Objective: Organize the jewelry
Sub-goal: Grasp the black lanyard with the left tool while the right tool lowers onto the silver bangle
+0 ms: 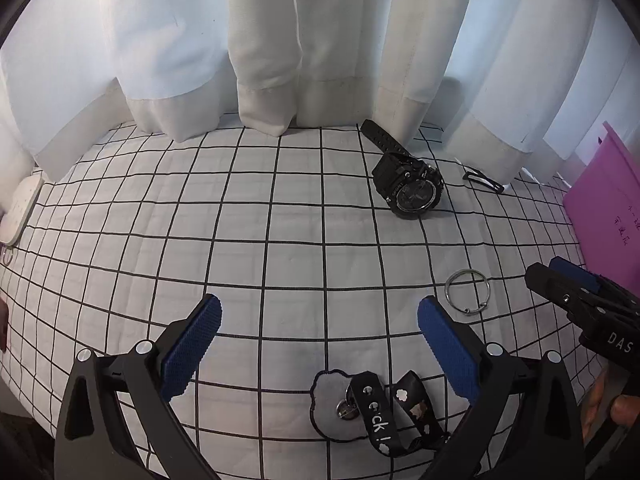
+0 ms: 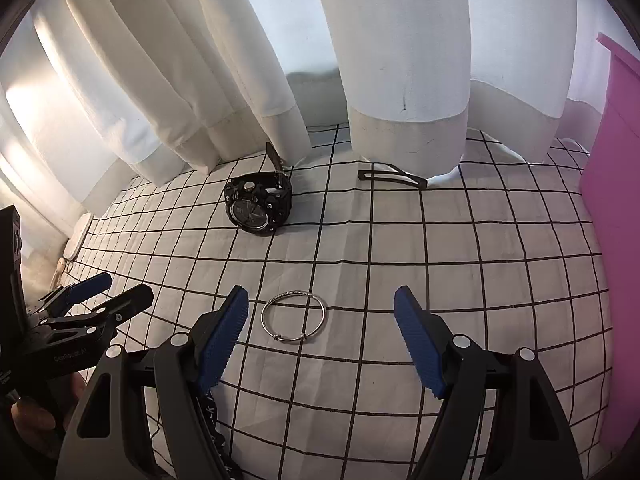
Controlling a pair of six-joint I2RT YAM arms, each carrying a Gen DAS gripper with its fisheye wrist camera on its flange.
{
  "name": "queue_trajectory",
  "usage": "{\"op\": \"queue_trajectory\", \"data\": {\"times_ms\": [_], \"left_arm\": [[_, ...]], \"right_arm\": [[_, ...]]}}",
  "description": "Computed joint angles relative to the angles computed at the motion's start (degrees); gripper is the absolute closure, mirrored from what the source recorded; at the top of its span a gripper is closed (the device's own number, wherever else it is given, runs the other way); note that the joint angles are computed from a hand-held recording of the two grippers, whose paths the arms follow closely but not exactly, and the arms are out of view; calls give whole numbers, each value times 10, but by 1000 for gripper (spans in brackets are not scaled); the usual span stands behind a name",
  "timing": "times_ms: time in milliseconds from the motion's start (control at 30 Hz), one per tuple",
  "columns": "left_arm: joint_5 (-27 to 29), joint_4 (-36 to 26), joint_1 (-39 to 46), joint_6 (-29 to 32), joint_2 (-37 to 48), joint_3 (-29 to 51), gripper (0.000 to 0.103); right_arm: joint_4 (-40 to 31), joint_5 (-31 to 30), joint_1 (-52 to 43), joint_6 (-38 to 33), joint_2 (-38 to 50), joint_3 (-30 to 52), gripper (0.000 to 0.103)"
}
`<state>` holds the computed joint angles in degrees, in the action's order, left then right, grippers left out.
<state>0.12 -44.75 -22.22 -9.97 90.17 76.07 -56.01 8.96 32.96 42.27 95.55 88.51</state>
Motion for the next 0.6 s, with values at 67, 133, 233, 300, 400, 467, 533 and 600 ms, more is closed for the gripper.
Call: {"op": "queue_trajectory", "data": {"times_ms": [67,133,233,300,400,467,533,600], "left_arm": [[-3,2,-9,-8,-31,-37,6],[-2,6,-21,-20,-58,-71,6],[-3,12,-40,-41,-82,-108,6],[-3,13,-50,-55,-90,-125,6],[-7,20,-63,-81,-98,-147,6],[-18,26,-73,-97,-99,-156,6],[-32,41,-83,-112,-99,-167,6],[-43,50,-92,-127,-92,-172,6]], "right_arm": [[14,-7,7,2,8,-11,31],[24,-7,13,-1,16,-18,31],[34,-7,21,-18,32,-18,31],[37,-5,24,-32,45,-15,31],[42,-2,26,-47,62,-15,31],[46,3,26,-58,67,-18,31],[48,17,28,-77,71,-18,31],[45,26,30,-96,78,-12,31]]}}
